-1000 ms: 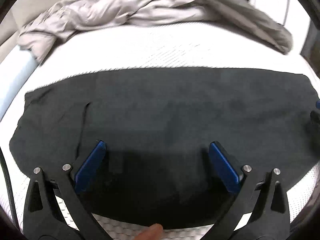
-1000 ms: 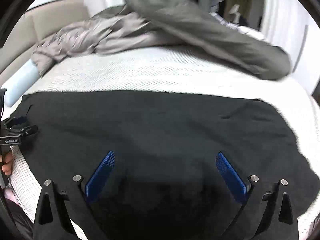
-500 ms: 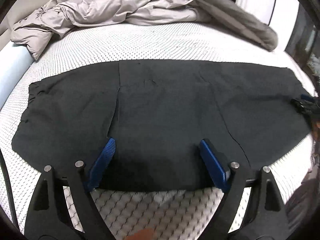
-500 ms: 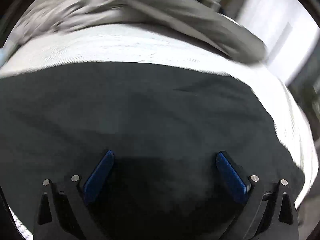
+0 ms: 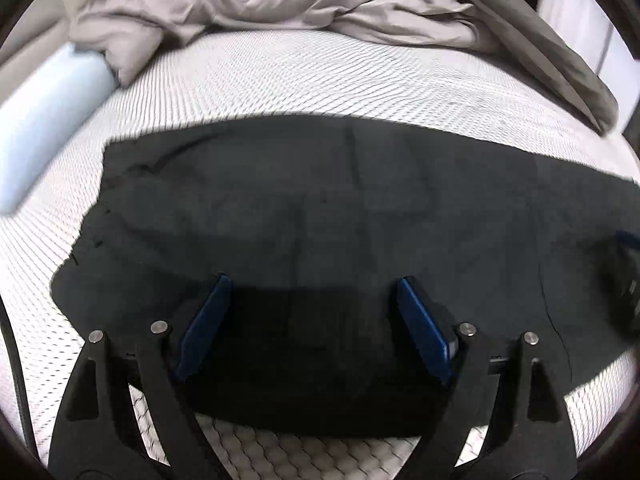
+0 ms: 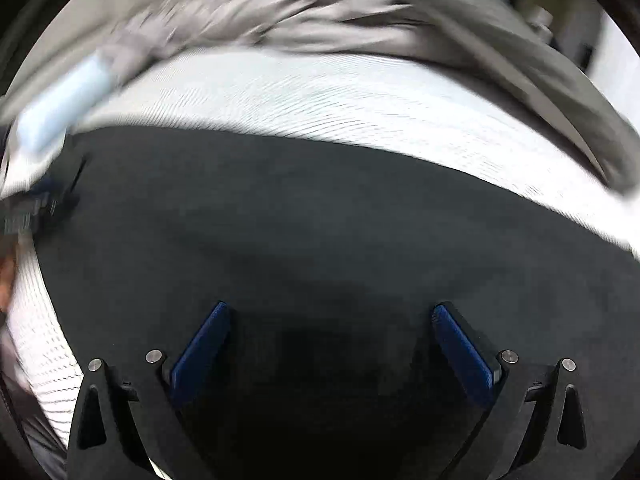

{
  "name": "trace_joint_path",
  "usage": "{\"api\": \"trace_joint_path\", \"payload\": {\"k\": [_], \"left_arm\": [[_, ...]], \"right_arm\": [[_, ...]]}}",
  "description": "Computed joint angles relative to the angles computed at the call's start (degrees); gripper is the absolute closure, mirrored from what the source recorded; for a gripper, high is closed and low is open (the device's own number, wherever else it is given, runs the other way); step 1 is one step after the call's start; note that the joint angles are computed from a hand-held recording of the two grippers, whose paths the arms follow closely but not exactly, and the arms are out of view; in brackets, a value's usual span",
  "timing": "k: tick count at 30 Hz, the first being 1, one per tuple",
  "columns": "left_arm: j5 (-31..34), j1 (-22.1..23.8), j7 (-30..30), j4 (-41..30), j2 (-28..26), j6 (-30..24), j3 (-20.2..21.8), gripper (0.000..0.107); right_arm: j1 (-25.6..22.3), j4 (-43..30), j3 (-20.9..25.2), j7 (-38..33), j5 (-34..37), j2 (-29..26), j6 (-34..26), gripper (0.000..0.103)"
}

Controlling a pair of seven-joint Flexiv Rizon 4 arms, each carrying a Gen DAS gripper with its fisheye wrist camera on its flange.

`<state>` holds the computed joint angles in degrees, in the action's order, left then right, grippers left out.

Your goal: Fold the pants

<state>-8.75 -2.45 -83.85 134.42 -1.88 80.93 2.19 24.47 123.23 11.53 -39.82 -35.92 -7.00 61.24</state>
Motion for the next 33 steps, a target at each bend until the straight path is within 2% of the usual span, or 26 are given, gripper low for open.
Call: {"api": "trace_joint_path", "payload": {"k": [1,4,6,10,11,13,14,16,18,20,21,22,23,24,25,27,28,29,31,33], "left_arm": [[-4.2,0.0,3.2,1.1,0.0,1.5,-0.6,0.019],[-6.1,-0.1,5.6,2.1,0.3,2.8,-0.6,0.019],[-7.3,-0.1,7.1,2.9,0.5,3.5,-0.5,0.019],[-8.0,0.2,7.3,3.9,2.7,3.6,0.4,0.02],[-9.7,-0.1,8.2,4.0,3.0,4.9,0.4,0.02],[-20.4,-3.1,15.6,4.3,3.3,7.0,-0.5,0.02],[-22.9,-4.1,17.2,3.3,3.0,6.3,-1.1,0.02],[-20.6,-4.5,15.3,0.2,1.1,4.8,-2.2,0.02],[-12.8,-4.9,10.7,-4.1,-2.1,2.9,-3.0,0.02],[-3.5,-6.2,4.6,-9.3,-6.1,-1.3,-2.0,0.02],[1.6,-7.2,0.7,-12.0,-8.1,-4.2,-0.5,0.02],[3.8,-7.4,-1.1,-13.4,-9.8,-5.4,0.0,0.02],[2.3,-6.1,0.0,-12.9,-10.4,-4.7,-1.4,0.02],[-2.6,-3.9,3.8,-11.0,-10.3,-2.5,-4.4,0.02],[-8.4,-1.5,8.9,-8.9,-9.5,-0.6,-7.8,0.021],[-14.5,-0.1,14.5,-6.5,-8.2,1.0,-9.9,0.023],[-14.5,-0.7,14.5,-6.0,-8.0,1.6,-9.0,0.023],[-11.8,-1.8,12.2,-6.0,-7.8,1.5,-6.9,0.023],[-13.6,-2.0,12.8,-5.1,-7.0,1.8,-6.9,0.023],[-8.3,-4.1,7.5,-6.5,-6.3,0.0,-3.7,0.026]], "right_arm": [[0.7,-0.8,-0.3,0.0,-2.5,-1.1,-1.3,0.0],[-0.1,-0.7,-0.5,-1.1,-0.4,-0.7,-1.3,0.0],[-1.0,1.1,-2.3,3.6,-5.2,1.3,-5.6,0.0],[-4.2,1.9,-2.9,9.1,-5.7,3.3,-10.8,0.0],[-4.9,1.8,-2.9,10.9,-5.7,3.6,-11.3,0.0],[-5.4,1.4,-2.2,11.8,-5.0,3.9,-10.7,0.0],[-5.2,0.3,-1.9,12.1,-5.3,3.1,-9.2,0.0],[-3.9,-2.4,-1.1,10.4,-5.4,0.6,-6.5,0.0],[-2.3,-6.0,-0.9,6.8,-4.8,-3.0,-4.1,0.0],[-0.8,-9.6,-0.1,2.6,-0.9,-6.8,-1.2,0.0],[-0.3,-12.5,0.5,-0.6,2.7,-9.4,-0.9,0.0],[0.8,-13.8,-0.4,-1.3,2.6,-10.6,-2.5,0.001],[2.5,-14.4,-2.3,-0.9,-0.4,-11.4,-5.1,0.001],[3.4,-14.4,-3.4,-1.2,-2.5,-11.9,-6.3,0.001],[3.1,-13.8,-3.7,-1.5,-2.4,-11.8,-5.5,0.001],[1.7,-12.5,-4.1,-1.3,0.0,-10.6,-4.5,0.001],[1.5,-11.1,-4.9,0.2,-1.1,-9.2,-5.1,0.0],[1.5,-10.1,-6.2,3.1,-3.2,-8.2,-6.4,0.001],[0.6,-9.1,-6.8,7.5,-4.8,-7.1,-8.9,0.0],[-1.2,-8.5,-5.9,8.6,-2.9,-6.7,-6.0,0.0]]}}
